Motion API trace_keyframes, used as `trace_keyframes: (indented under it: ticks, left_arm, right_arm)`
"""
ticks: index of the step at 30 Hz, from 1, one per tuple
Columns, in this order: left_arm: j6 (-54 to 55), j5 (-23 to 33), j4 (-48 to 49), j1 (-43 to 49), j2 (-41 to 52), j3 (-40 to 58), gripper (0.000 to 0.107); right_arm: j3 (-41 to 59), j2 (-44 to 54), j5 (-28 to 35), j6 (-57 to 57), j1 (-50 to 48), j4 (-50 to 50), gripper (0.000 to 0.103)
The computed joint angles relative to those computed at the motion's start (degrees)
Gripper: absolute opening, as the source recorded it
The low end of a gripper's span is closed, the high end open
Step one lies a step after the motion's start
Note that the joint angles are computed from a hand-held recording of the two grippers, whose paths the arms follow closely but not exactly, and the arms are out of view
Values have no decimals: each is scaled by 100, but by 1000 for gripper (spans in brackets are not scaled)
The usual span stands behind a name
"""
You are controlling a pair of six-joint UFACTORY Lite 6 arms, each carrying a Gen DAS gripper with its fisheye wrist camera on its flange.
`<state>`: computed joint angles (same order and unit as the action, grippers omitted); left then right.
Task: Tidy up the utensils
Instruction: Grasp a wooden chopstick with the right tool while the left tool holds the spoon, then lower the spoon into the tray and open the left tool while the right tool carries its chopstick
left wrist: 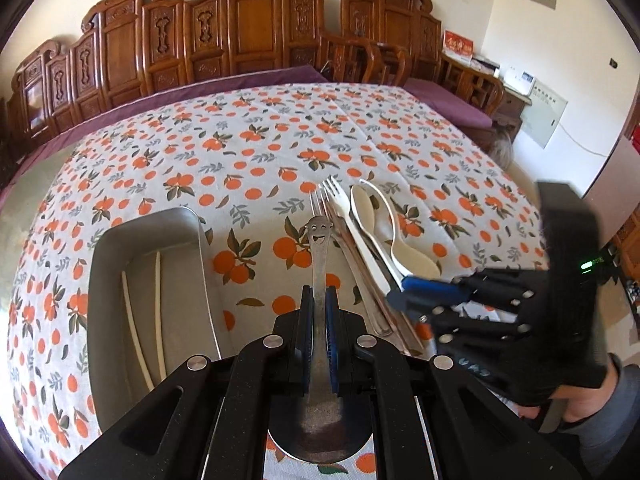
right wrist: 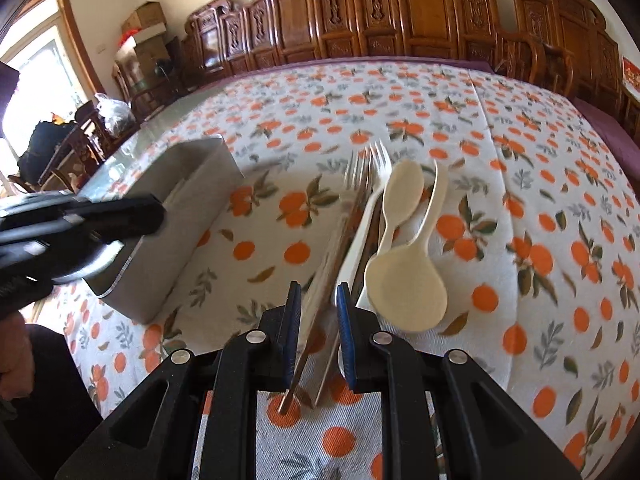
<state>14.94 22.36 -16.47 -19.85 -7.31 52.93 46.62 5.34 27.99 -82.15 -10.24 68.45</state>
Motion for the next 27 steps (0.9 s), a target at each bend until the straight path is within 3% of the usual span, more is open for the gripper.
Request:
trace_keyframes:
  ticks: [5,8,15,27]
  left_arm:
    - [327,29,-334,111,-276,-171,5]
    - [527,58,-505,205,-415,-241,5]
    - [914,175,-776,518,-763,-365,5]
    - [1703,364,-1295,1468,-895,-480,5]
  right_arm:
    - [-90,62,-255,184,278,-91,20]
    - [-193,58,-713,548,560,-354,15]
    - [-255,17,-1005,837,706,-570,9]
    - [-271,-360,-712,868,432,-683,6]
